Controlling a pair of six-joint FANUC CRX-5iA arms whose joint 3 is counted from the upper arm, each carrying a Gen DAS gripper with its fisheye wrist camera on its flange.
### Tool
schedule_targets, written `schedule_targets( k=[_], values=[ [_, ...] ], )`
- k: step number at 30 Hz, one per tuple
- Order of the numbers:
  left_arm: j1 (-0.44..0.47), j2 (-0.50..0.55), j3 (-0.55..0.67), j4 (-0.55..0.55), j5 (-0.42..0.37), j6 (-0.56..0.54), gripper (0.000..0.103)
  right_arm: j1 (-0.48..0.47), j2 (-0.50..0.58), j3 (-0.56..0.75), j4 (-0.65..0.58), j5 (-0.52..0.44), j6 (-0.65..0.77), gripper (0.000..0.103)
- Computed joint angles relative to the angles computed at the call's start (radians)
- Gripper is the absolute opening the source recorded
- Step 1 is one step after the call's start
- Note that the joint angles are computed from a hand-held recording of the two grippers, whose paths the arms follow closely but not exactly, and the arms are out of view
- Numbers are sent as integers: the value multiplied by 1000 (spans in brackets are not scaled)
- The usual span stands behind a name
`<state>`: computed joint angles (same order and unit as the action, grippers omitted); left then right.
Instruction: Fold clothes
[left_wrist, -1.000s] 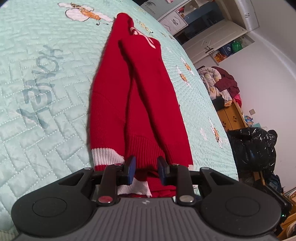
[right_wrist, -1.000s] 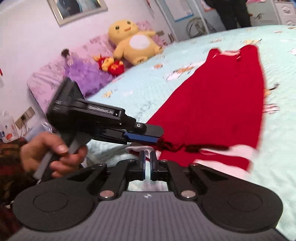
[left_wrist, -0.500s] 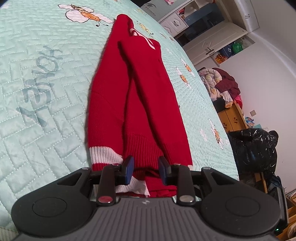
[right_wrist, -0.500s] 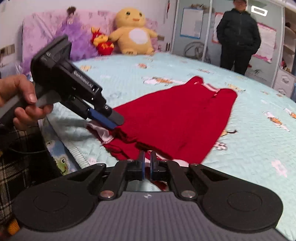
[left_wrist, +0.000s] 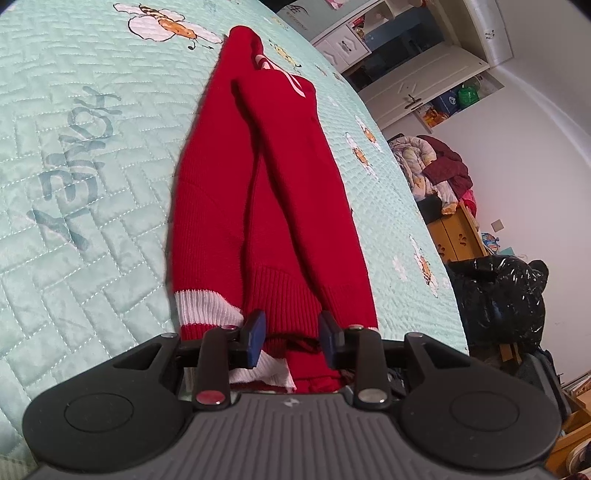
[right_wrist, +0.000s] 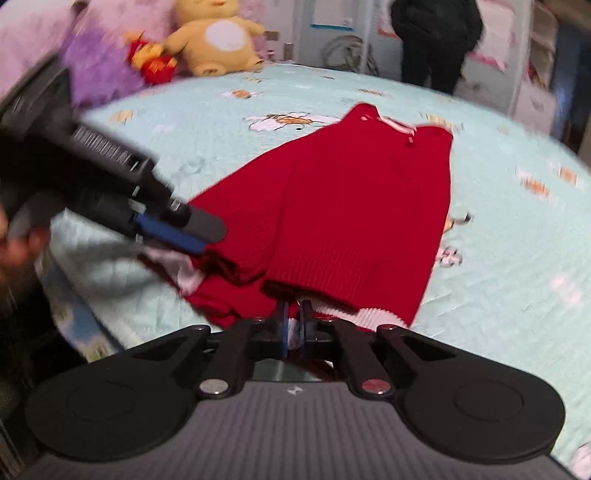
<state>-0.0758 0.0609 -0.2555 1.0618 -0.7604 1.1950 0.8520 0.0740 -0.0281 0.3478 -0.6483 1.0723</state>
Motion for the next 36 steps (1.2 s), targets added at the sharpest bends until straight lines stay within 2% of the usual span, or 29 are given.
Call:
schedule_targets(
  k=[3,6,9,11,14,17,20,24,25,27,28,29,30,33,36],
  values=[
    [19,12,34,-13,-50,12,34,-53,3,44,-198,19,78,4],
    [34,8,58,-8,-77,-2,34,-110,0,114,-409,-40,245,8],
    [44,13,74,54,-68,-45,35,-210,-1,205,-675,-116,436,8],
    [42,46,108,92,-52,-51,37,-282,10,257,-824,-131,511,8],
    [35,146,250,36,-47,-7,37,-380,88,373,-989,-137,543,8],
    [31,266,415,5,-74,-2,37,-437,224,541,-1058,-169,538,7],
    [35,412,611,-14,-134,22,37,-482,396,768,-1112,-249,512,3],
    [57,641,951,-117,-309,168,35,-520,604,1068,-1148,-391,452,2],
    [61,679,1002,-129,-339,183,35,-529,650,1137,-1161,-438,440,2],
    [68,733,1057,-138,-382,197,34,-539,739,1270,-1166,-528,408,2],
    [72,746,1055,-128,-387,197,26,-530,775,1319,-1119,-565,383,2],
    [78,738,1011,-91,-373,205,23,-522,816,1380,-1072,-608,356,2],
    [83,727,960,-49,-353,207,6,-518,842,1411,-1050,-632,349,0],
    [96,706,841,66,-312,216,7,-554,824,1342,-1153,-597,360,0],
    [98,700,862,40,-317,229,6,-542,824,1362,-1118,-614,363,0]
  ],
)
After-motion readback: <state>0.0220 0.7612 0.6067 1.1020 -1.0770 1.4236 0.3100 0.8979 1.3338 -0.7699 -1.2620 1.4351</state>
